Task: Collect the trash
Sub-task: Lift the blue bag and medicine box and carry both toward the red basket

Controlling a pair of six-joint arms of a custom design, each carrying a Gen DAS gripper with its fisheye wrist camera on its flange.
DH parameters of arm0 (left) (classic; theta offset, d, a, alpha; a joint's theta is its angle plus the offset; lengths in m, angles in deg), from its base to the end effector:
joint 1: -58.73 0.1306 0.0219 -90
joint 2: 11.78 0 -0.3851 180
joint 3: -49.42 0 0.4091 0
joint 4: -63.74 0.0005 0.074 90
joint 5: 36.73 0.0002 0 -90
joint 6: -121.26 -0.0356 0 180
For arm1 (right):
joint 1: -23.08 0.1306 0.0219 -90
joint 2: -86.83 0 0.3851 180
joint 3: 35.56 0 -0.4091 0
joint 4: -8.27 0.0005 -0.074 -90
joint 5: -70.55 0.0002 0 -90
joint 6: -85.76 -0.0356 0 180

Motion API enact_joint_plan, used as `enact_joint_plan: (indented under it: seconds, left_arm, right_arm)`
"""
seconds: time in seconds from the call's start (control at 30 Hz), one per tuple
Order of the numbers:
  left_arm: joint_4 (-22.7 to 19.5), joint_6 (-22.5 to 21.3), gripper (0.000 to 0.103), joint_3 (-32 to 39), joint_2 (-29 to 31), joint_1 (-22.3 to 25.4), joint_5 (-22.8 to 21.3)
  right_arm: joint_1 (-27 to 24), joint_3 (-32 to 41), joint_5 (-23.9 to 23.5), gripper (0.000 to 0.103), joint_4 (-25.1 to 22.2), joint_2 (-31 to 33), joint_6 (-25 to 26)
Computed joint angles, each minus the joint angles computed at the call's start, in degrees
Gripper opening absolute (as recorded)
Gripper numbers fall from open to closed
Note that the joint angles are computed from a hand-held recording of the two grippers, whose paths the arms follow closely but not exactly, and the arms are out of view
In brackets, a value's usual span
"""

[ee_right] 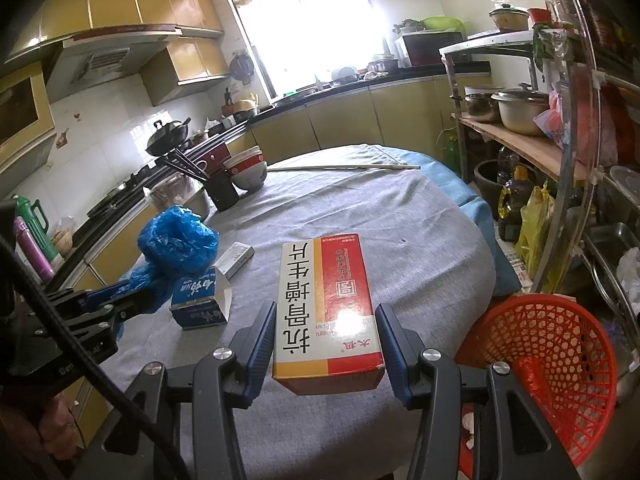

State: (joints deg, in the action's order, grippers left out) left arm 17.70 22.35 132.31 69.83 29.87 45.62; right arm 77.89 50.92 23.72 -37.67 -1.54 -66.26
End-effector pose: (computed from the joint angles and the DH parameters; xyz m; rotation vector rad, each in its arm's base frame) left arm 0.3981 -0.2145 0.4436 0.6964 2.2374 -0.0148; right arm 0.3101 0.3967 0.4009 0.4372 2.1371 0.2024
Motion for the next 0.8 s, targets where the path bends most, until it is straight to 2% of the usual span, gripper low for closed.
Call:
enact_joint_plan:
  seconds: [0.47, 0.8]
  left_arm:
    - [-0.6, -1.9, 0.028, -0.2, 0.3, -1.8, -0.7]
    - [-0.7, -2.2, 0.028, -0.7, 0.5, -2.3, -0.8]
  right_arm:
    - [0.0, -2.8, 0.1, 0.053, -0.5, -2.1, -3.2]
    - [-0.4, -3.3, -0.8, 0.053, -0.3, -2.1, -3.4]
